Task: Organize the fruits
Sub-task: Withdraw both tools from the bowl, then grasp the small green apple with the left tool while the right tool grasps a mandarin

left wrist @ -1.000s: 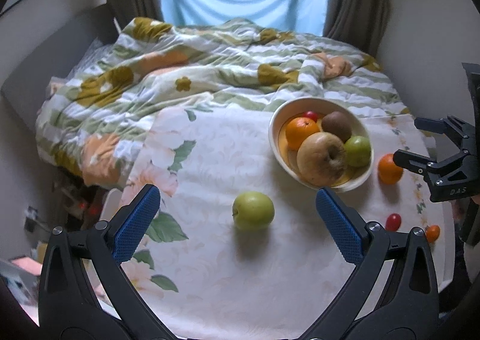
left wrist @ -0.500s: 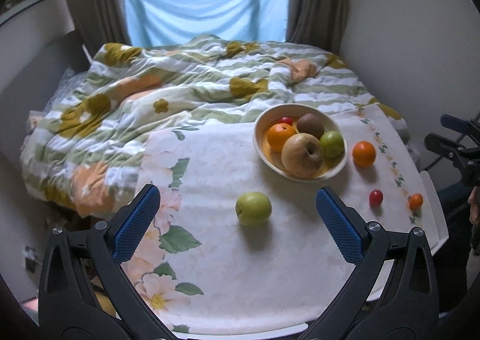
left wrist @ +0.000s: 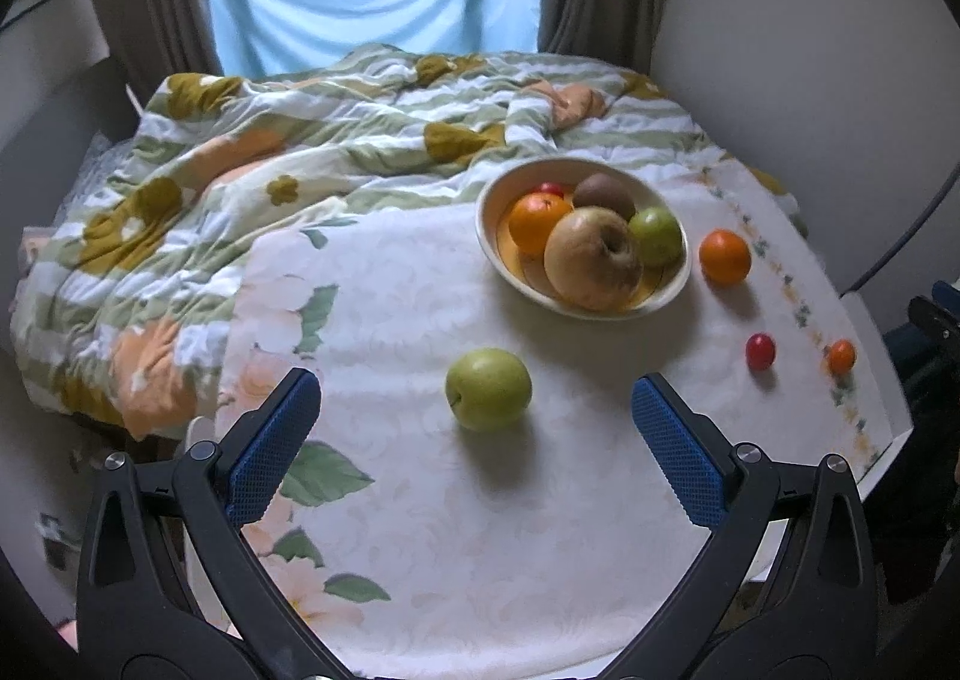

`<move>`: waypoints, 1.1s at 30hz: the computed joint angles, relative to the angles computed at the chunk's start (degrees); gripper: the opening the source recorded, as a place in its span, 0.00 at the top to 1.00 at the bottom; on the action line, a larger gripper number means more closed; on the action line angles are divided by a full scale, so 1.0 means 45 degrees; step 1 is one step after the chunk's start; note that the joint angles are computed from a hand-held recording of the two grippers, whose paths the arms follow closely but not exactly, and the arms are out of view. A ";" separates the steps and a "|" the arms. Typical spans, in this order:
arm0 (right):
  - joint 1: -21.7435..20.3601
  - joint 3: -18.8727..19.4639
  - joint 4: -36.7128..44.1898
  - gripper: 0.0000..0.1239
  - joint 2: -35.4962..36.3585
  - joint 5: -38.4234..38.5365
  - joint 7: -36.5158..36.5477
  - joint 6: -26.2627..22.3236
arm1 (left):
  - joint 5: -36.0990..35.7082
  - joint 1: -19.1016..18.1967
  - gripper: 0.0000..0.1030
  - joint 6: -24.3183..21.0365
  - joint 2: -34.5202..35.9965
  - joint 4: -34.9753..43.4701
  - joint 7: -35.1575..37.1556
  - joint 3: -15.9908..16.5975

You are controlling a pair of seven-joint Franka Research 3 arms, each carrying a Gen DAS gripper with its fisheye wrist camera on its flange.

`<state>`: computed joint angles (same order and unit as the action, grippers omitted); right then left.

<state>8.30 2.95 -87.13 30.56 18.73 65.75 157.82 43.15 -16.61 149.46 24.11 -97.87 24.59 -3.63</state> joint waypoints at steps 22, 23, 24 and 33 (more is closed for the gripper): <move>0.0143 -0.0924 0.1598 0.22 0.2610 -0.1336 0.2170 -0.0849 | -0.3044 0.0340 0.22 -0.0224 0.3575 0.2884 0.2951 -0.0131; 0.0153 -0.0948 0.1667 0.22 0.2674 -0.1398 0.2251 -0.0891 | -0.3205 0.0370 0.25 -0.0289 0.3683 0.3012 0.3131 -0.0177; 0.0169 -0.0980 0.1693 0.22 0.2715 -0.1460 0.2336 -0.0882 | -0.3359 0.0392 0.25 -0.0391 0.3811 0.3160 0.3312 -0.0211; 0.0306 -0.1206 0.2534 0.37 0.3320 -0.2046 0.2884 -0.1418 | -0.3846 0.0256 0.38 -0.0831 0.4165 0.3610 0.3804 -0.0035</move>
<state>9.68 -2.47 -75.73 45.50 9.53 78.73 151.43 25.85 -15.46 145.72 42.85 -81.63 41.71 -3.79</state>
